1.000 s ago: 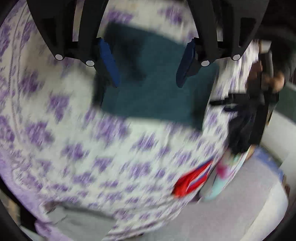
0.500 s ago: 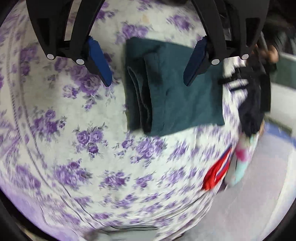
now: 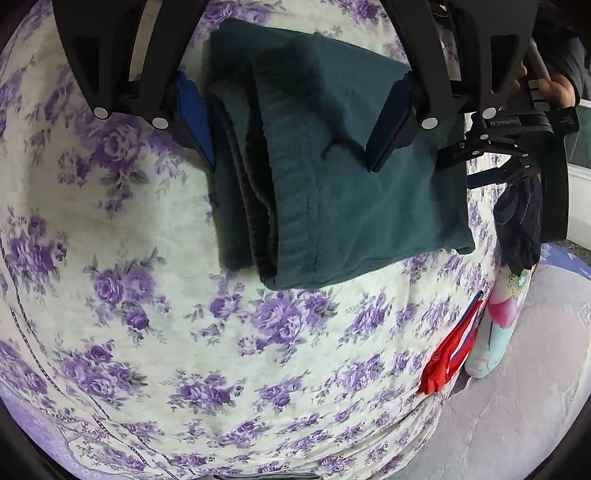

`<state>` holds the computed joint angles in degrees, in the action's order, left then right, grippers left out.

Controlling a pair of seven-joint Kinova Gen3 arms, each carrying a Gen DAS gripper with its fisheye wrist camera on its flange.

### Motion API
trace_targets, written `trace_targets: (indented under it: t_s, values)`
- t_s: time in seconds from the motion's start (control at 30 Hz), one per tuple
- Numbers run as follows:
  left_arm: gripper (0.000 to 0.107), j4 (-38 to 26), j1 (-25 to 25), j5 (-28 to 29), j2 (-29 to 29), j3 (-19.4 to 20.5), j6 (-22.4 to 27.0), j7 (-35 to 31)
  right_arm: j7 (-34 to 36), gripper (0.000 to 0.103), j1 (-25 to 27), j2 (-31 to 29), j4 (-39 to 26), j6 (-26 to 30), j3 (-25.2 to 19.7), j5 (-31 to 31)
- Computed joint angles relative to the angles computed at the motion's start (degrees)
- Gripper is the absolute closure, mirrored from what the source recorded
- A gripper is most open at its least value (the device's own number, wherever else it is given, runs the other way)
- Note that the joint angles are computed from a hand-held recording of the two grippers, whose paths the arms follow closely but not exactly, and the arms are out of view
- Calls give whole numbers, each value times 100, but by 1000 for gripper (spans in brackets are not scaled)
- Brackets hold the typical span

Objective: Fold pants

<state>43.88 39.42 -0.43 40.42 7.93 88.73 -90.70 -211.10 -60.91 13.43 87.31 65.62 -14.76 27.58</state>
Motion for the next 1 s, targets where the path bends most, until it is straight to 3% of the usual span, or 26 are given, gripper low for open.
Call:
trace_targets:
  t_s: [0.17,0.37,0.57,0.7,1.0]
  values:
    - [10,43,-34,129,2,48,51,128,140,21,70,26,-38,-2,0,-105]
    - [8,51,-362,443,158,111,269,200,230,3,39,96,-29,-140,46,-36]
    - [8,-43,-443,544,240,130,341,92,202,3,-60,160,-69,-89,100,58]
    - [9,-465,-455,468,428,80,690,-63,-19,3,-72,74,54,-214,108,105]
    - [24,-598,-909,1030,487,204,963,-385,-872,4,241,-533,886,-1267,-98,34]
